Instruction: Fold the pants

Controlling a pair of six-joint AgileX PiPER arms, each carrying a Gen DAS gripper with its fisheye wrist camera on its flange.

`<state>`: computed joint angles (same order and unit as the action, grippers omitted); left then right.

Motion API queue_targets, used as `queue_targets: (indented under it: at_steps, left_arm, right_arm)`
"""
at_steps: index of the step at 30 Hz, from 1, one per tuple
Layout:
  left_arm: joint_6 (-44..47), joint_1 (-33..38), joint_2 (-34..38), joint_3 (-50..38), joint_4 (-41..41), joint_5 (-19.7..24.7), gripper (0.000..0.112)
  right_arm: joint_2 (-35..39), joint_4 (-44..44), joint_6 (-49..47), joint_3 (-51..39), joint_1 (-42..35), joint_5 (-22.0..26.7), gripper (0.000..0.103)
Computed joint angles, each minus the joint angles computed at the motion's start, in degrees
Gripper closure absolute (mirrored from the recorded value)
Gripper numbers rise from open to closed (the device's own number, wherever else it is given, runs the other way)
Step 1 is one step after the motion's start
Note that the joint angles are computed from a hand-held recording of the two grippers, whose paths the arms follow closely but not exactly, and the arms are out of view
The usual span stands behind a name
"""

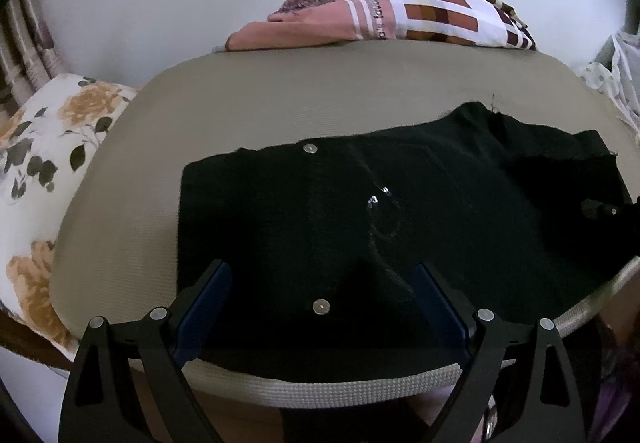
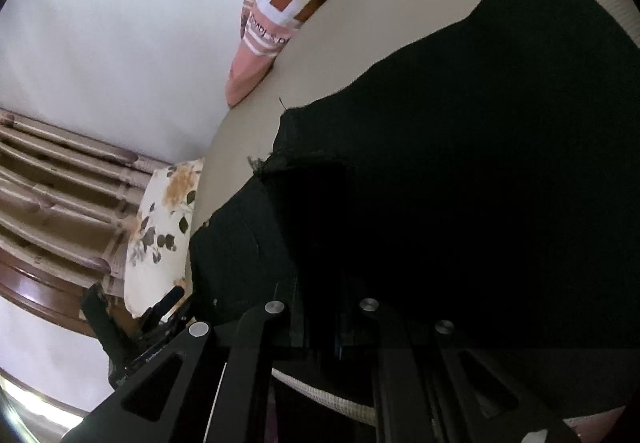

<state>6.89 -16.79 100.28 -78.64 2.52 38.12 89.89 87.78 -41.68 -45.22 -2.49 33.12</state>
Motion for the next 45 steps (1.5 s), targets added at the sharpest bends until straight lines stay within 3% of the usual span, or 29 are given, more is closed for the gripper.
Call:
queue_targets:
  at_steps: [6,16,20,24,27,29,31,33,35,40,45]
  left_arm:
    - [-0.54,-1.05,0.41,0.31,1.28,0.06,0.02]
    - [-0.25,-1.53,0.57,0.34,1.37,0.58,0.02]
    - [-0.51,-1.6,0.66,0.51,1.42,0.57,0.02]
    - [-0.28,-1.36,1.1,0.4,0.86,0.83,0.02]
    - [-0.7,-1.27,0.98,0.87,0.77,0.03,0.02]
    - [-0.52,-1.21,1.04,0.75,0.65,0.19,0.02]
    - [-0.61,-1.27,1.02,0.75,0.82,0.29,0.02]
    - [-0.63,-1.29,1.03,0.76,0.77,0.18,0.02]
    - [-0.52,-1.25,1.07,0.76,0.62,0.18,0.02]
    - [-0.51,-1.31,1.15,0.74,0.35,0.33,0.02]
    - [-0.81,-1.46,1.33,0.62,0.73,0.69,0.02]
  right_arm:
    - [-1.57,-8.06,5.47,-1.75,3.77,-4.82,0.094]
    - [-1.7,-32.92,22.74,-5.8,10.48,-10.44,0.089]
    - [-2.16,-31.1,19.55,-5.52,10.41,-8.69,0.082]
    - [-2.61,-28.76,15.19,-4.94,9.74,-4.94,0.076]
    - [-2.11,-20.66,5.98,-4.12,6.65,1.27,0.065]
    - [-0.6,-16.5,0.25,-4.19,3.92,7.39,0.056]
    - [0.36,-11.26,-4.61,-3.3,-0.37,13.77,0.055]
    - [3.48,-3.94,-8.92,-1.98,-7.4,24.4,0.055]
    - [4.68,0.1,-10.21,-0.42,-13.08,29.64,0.054]
    - [3.3,1.11,-10.12,0.87,-19.43,30.94,0.05]
    - [4.43,2.36,-10.94,-0.31,-15.66,30.62,0.05]
